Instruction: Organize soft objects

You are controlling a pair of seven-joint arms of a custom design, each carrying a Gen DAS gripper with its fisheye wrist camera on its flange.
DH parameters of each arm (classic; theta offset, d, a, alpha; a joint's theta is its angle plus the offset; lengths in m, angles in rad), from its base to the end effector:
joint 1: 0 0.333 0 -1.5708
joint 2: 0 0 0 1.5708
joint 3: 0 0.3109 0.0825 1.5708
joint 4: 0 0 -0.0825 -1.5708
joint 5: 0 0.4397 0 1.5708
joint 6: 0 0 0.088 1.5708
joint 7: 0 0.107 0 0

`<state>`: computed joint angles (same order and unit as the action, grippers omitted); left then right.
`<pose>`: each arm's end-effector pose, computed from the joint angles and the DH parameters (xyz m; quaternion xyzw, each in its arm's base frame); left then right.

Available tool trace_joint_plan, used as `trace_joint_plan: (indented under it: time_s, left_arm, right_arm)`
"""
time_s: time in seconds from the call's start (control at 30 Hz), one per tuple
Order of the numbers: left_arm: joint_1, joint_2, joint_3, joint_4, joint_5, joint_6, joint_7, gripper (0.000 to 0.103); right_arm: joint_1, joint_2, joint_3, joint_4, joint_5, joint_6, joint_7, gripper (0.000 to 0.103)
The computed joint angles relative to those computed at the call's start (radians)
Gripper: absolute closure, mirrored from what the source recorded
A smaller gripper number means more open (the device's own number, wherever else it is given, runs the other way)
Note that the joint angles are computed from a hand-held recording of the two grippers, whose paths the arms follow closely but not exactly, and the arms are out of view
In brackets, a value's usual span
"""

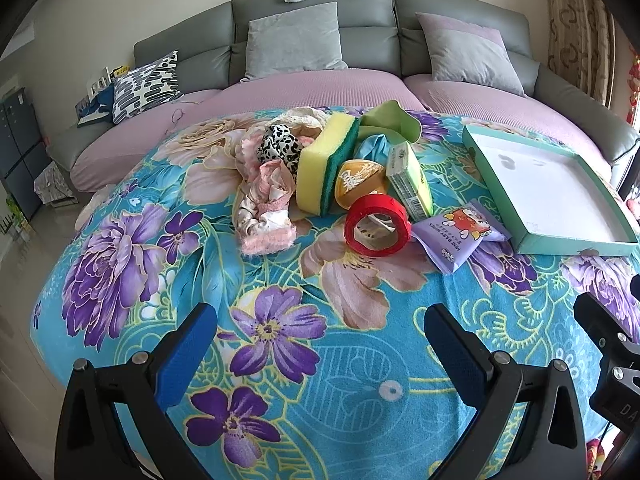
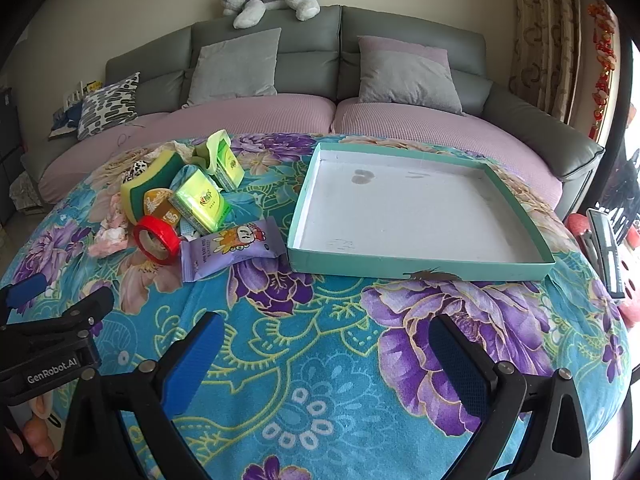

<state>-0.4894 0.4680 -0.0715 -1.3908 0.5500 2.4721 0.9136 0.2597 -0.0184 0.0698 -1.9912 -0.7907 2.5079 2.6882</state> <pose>0.6760 -0.4131 0.4910 -0.5855 0.7259 -0.2510 0.2594 0.6067 0.2134 0.5000 -0.5606 0.7313 -0.3171 0.2246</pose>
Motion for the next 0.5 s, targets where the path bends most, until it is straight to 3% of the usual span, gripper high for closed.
trace_joint_plan:
  time_s: [0.5]
  left_arm:
    - [0.002,0.004,0.001,0.001,-0.009,-0.002,0.005,0.000]
  right_arm:
    - [0.001,0.003,-0.001,0.002,0.000,-0.005,0.001,0.000]
